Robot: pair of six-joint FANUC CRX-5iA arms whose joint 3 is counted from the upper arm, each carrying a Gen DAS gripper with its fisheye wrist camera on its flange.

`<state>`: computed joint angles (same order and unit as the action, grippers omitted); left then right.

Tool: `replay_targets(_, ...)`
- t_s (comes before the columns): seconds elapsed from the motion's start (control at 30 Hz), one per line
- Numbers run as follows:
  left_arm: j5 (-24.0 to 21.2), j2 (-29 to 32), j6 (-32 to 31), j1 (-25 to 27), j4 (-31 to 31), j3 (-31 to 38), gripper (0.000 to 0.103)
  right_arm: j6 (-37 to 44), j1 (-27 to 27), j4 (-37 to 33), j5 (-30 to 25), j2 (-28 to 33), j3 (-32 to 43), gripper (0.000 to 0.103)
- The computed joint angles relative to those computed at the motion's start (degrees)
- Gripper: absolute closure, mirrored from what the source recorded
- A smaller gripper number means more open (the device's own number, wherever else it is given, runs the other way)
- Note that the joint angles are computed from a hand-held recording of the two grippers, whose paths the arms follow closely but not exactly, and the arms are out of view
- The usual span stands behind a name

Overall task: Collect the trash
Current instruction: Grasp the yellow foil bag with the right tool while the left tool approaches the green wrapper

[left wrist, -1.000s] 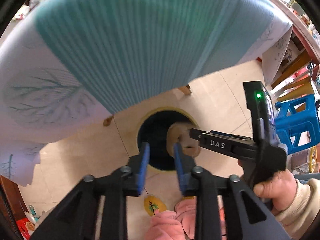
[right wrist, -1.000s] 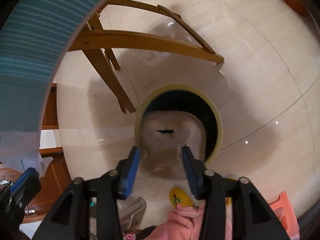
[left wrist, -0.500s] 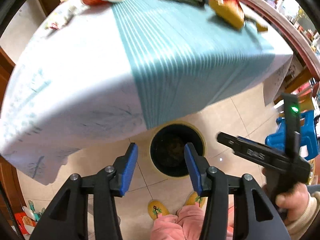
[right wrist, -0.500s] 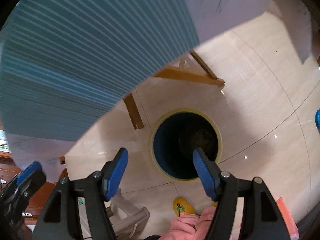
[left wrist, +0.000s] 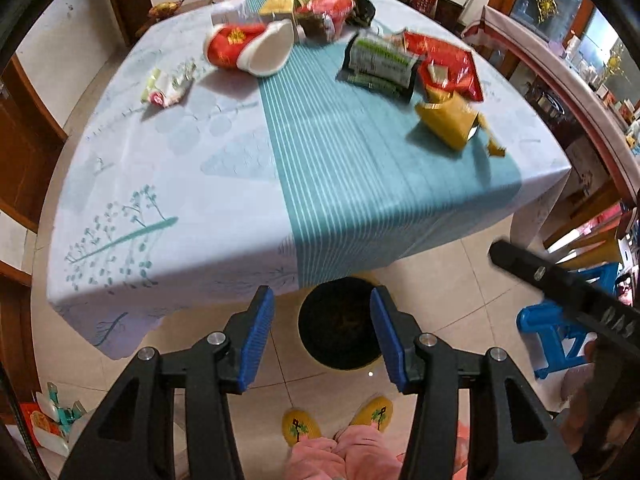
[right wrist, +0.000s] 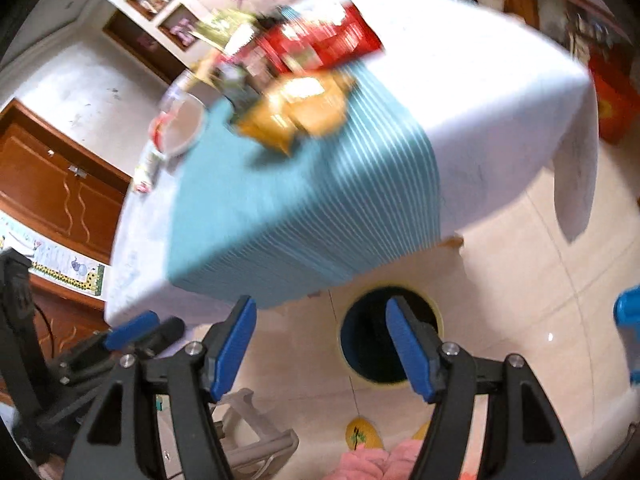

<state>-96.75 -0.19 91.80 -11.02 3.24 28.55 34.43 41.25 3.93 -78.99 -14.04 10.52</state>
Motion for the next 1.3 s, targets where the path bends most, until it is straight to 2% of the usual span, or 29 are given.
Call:
replay_targets(0.13, -1.88, 1.05, 1.09, 0.28, -1.17, 4.35, 0.054, 1.91, -1.25, 2.01, -1.78, 2.99, 6.25, 0.035)
replay_targets(0.2, -2.37, 1.18, 1.79, 0.49, -2.09, 5.88, 0.051, 2.27, -2.19, 2.32, -2.55, 4.52, 8.45, 0.036)
replay_targets(0.27, -2.21, 0.74, 1.58, 1.83, -2.58, 6.43, 0.043, 2.73, -3.30, 2.12, -3.05, 6.05, 10.15, 0.036)
replay_targets(0.5, -1.97, 2.74, 0.78, 5.41, -3.34, 10.16, 0.038, 2.06, -6.43, 2.01, -7.52, 12.59, 17.04, 0.036)
replay_targets(0.83, -1.05, 11.61, -4.18, 9.14, -3.84, 20.45, 0.020, -3.01, -8.40, 1.09, -12.00, 21.41, 24.25, 0.036)
replay_targets(1.0, -1.87, 18.01, -6.78, 10.68, -4.07, 27.73, 0.019, -3.47, -7.02, 4.70, -14.98, 25.33, 27.15, 0.037)
replay_targets(1.07, -2.66, 21.01, -7.08, 11.37, -4.14, 31.15, 0.019, -2.17, -6.51, 6.01, -15.68, 26.61, 28.29, 0.059)
replay_targets(1.1, -3.16, 22.28, -7.08, 11.63, -4.17, 32.59, 0.019, -1.95, -6.26, 6.69, -15.01, 26.60, 28.01, 0.063)
replay_targets(1.13, -3.77, 23.74, -7.00, 11.98, -4.09, 34.17, 0.019, -1.68, -6.17, 6.95, -14.28, 26.58, 27.83, 0.073)
replay_targets(1.23, -7.03, 28.78, -6.27, 13.00, -3.59, 39.96, 0.019, -0.36, -5.71, 8.13, -13.92, 27.00, 28.29, 0.081)
replay_targets(1.3, -8.57, 31.18, -5.66, 13.56, -3.19, 42.39, 0.019, 0.30, -5.12, 9.71, -13.83, 27.09, 28.38, 0.083)
